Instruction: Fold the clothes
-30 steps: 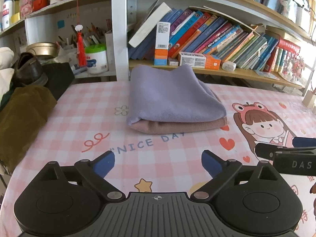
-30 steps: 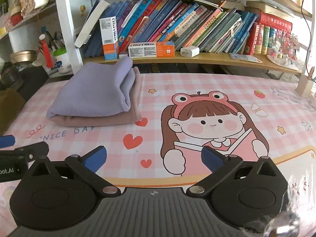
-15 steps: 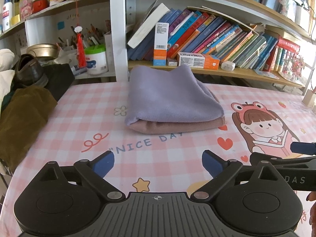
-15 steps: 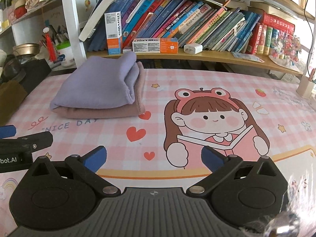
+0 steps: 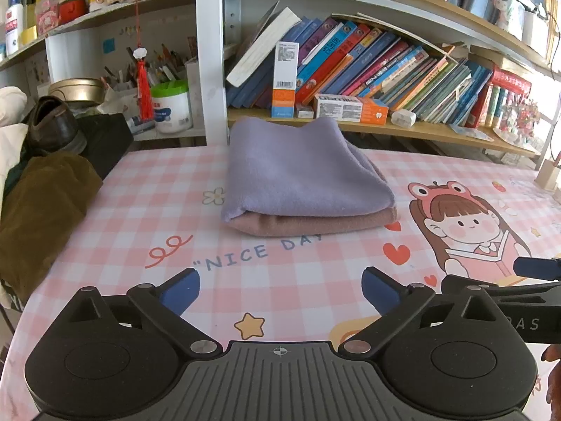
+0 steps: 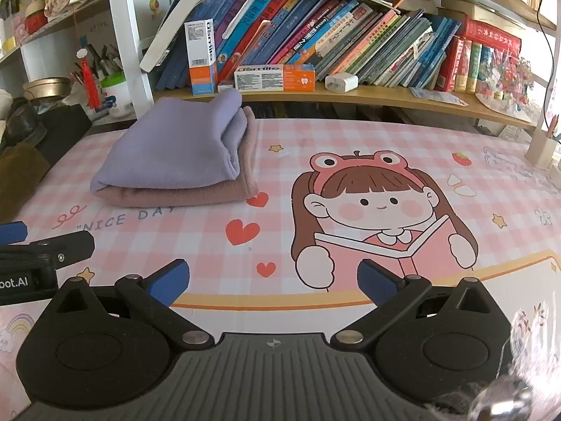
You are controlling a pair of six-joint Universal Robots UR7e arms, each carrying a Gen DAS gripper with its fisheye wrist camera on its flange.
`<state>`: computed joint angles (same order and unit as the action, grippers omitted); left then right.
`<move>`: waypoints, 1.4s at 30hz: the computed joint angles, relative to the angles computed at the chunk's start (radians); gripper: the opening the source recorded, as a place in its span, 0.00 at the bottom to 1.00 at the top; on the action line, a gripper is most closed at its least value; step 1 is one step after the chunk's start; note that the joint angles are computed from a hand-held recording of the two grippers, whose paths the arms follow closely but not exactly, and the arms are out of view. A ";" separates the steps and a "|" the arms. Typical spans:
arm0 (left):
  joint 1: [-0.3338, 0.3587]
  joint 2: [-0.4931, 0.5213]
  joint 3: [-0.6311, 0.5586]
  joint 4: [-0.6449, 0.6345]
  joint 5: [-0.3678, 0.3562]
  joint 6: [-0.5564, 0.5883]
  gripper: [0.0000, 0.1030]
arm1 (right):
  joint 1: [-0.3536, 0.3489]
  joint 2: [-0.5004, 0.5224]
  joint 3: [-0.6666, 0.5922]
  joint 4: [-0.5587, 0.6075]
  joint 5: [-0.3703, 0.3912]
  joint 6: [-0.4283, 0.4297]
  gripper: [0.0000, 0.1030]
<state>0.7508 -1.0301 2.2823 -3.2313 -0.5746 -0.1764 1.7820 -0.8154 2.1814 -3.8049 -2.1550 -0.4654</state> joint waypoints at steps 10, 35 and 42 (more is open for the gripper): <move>0.000 -0.006 -0.003 0.018 -0.002 -0.014 0.98 | 0.000 0.001 0.002 -0.006 -0.003 0.003 1.00; 0.010 0.000 -0.007 0.007 -0.013 -0.005 0.98 | 0.000 0.007 -0.005 -0.001 -0.010 0.009 1.00; 0.010 -0.002 -0.004 0.007 -0.014 -0.003 0.98 | 0.000 0.006 -0.005 0.000 -0.010 0.010 1.00</move>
